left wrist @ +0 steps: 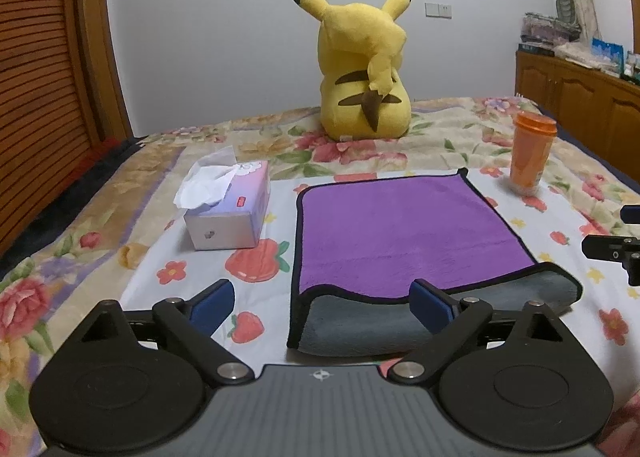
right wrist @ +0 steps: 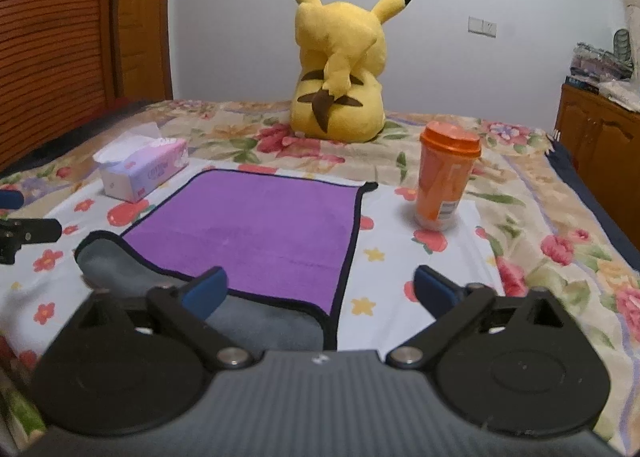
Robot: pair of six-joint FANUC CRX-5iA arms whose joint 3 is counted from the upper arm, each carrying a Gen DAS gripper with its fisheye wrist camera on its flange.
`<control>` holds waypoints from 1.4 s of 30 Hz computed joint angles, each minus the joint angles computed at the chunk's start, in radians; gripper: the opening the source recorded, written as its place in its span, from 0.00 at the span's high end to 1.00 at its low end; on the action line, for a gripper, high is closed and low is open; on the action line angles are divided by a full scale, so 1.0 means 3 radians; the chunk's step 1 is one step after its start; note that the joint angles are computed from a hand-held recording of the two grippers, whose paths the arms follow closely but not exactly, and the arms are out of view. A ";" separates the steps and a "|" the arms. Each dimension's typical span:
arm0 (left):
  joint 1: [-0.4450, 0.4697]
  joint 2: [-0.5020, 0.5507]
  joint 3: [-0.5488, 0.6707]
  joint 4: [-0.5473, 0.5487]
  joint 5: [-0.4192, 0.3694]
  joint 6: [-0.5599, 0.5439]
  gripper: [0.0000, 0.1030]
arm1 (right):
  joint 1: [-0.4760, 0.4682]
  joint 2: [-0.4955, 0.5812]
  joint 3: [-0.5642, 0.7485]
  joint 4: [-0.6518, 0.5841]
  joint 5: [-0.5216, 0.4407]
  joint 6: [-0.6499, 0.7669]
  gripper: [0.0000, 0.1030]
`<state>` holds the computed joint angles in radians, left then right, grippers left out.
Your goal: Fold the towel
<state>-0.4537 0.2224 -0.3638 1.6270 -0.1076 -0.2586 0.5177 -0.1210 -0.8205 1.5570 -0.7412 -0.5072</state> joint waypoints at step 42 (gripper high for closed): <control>0.0705 0.0899 0.1356 -0.3005 -0.1339 0.2629 0.44 | -0.0399 0.0319 0.0316 -0.1311 0.1073 0.1016 0.26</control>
